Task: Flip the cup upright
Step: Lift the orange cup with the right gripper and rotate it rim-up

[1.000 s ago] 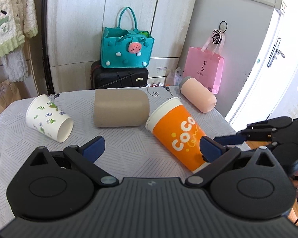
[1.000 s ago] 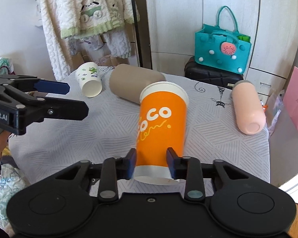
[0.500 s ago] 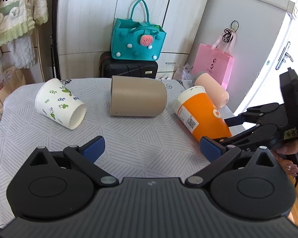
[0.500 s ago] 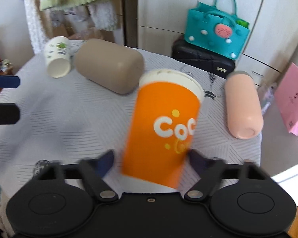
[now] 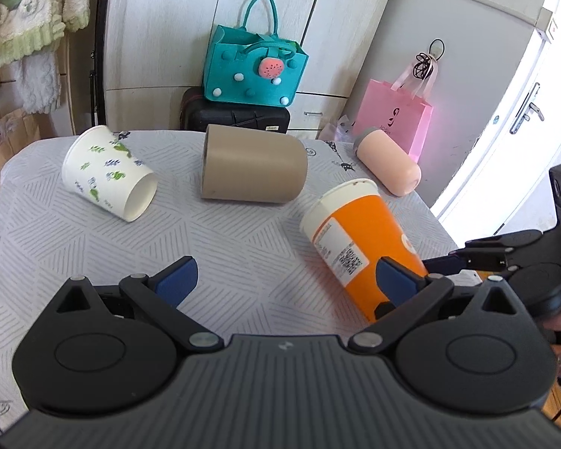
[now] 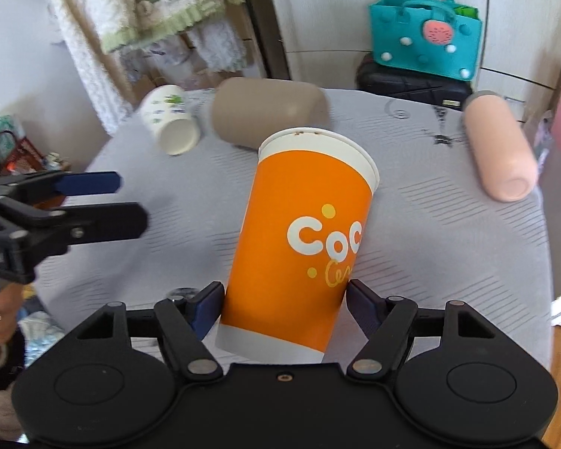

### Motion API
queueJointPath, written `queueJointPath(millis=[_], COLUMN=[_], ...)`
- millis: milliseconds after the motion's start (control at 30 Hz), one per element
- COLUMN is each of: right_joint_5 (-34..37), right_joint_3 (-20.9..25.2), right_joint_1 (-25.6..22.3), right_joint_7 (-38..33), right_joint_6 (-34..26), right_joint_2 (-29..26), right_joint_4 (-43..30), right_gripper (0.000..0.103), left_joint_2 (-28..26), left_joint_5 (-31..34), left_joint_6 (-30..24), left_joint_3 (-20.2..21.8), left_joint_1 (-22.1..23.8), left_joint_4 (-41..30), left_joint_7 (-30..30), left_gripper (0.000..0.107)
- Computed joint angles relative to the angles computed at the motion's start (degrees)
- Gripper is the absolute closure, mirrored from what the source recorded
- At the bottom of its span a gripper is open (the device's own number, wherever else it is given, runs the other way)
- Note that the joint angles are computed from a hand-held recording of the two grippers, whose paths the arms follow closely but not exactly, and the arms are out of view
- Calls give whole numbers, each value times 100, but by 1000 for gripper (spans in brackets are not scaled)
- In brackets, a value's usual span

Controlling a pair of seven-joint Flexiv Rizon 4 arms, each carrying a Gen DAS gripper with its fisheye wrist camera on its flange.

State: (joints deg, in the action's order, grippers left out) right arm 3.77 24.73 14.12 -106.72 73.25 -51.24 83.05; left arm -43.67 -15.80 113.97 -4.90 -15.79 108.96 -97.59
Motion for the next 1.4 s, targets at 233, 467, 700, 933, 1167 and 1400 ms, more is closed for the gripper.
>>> queueJointPath(millis=[233,467,700,933,1167,1400], right_joint_5=[415,720,807,1106,1476,1274], right_joint_3=[600,607,592,757,863,1510], right_joint_1=[-273,-135,-90,-225,-269,-538], right_joint_7=[-282,-618,-1052,-1692,-2324,-3434], right_joint_6=[-328,-501,-593,-838,-426,902], right_joint_2=[-31,-1,-143,-405,-521,-759], right_joint_4=[53,37,-157,-591,-643,-333], right_gripper=[26,25,15,14,22,22], left_joint_2=[213,71,-396,-781,-985,-680], left_joint_5=[829,1381,1570,1678,1984,1759], left_joint_6=[18,-292,-604,-755,-400,540], left_joint_3=[-1062,-1676,-2144,-2576,-2794,-1391], left_joint_1=[1132,1821,2244,2549,2658,1403], left_joint_4=[508,606,269,-36,-147,-259], left_joint_7=[-417,-860,-910,-674,-405,-321], left_gripper=[4,4,4,8,32,34])
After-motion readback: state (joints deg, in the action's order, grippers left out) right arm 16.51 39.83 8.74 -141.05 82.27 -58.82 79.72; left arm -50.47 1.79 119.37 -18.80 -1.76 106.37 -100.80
